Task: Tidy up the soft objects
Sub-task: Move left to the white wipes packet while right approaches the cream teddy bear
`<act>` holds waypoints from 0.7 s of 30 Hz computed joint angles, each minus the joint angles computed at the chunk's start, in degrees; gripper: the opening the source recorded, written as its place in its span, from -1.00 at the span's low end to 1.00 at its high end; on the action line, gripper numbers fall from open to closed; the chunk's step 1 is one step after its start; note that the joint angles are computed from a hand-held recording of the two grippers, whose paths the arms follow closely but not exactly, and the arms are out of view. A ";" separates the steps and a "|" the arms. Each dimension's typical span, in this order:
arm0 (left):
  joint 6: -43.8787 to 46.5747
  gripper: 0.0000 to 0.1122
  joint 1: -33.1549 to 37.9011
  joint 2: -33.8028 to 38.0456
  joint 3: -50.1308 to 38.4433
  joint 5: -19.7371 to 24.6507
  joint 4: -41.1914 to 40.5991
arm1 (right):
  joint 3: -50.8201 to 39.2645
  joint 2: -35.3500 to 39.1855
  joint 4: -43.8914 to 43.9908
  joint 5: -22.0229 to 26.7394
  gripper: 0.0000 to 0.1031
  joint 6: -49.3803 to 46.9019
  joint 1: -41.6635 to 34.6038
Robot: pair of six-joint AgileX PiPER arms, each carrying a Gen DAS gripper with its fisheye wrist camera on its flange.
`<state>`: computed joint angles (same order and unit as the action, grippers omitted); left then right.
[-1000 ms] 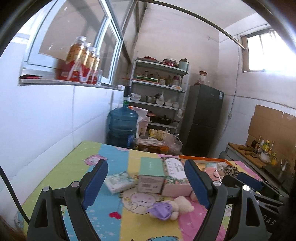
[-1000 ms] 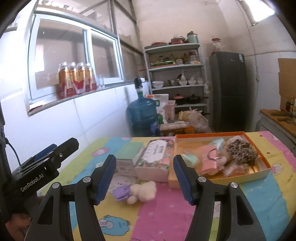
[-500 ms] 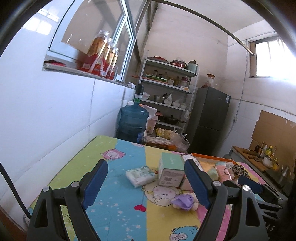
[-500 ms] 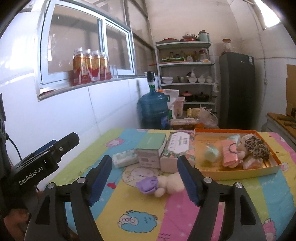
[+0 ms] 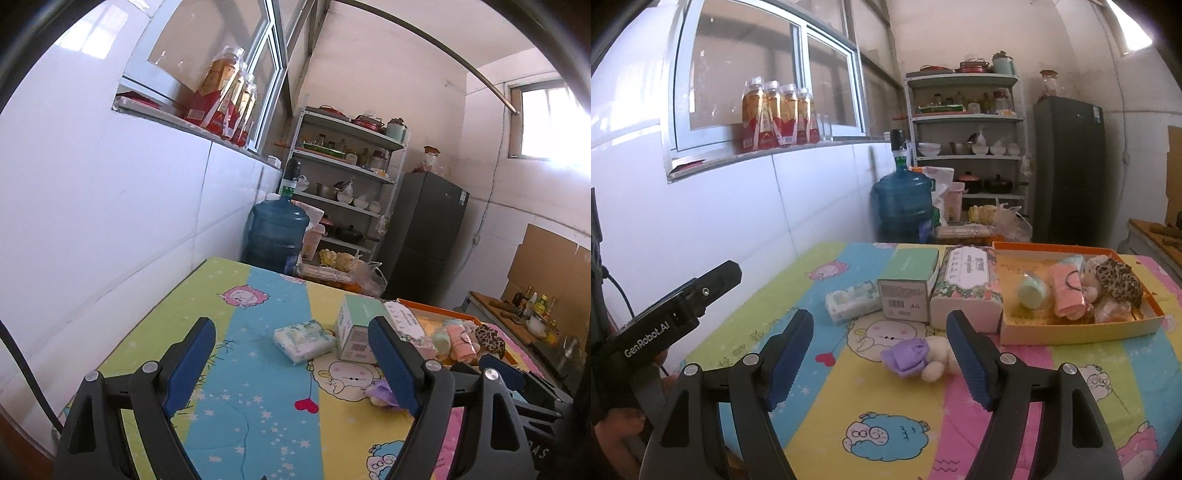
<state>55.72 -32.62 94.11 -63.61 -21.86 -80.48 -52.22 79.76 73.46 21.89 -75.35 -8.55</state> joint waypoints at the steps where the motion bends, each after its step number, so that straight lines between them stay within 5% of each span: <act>1: -0.06 0.50 0.05 -0.08 0.17 -0.05 0.04 | 0.26 -0.01 0.57 -0.20 0.47 -0.43 -0.07; 14: -1.82 0.50 2.36 1.08 0.52 1.61 2.84 | 2.41 3.18 5.19 -1.71 0.47 -6.21 -3.37; 21: 4.69 0.50 4.59 2.01 -1.79 5.11 1.29 | -1.79 9.72 -0.57 -0.53 0.48 1.06 -4.33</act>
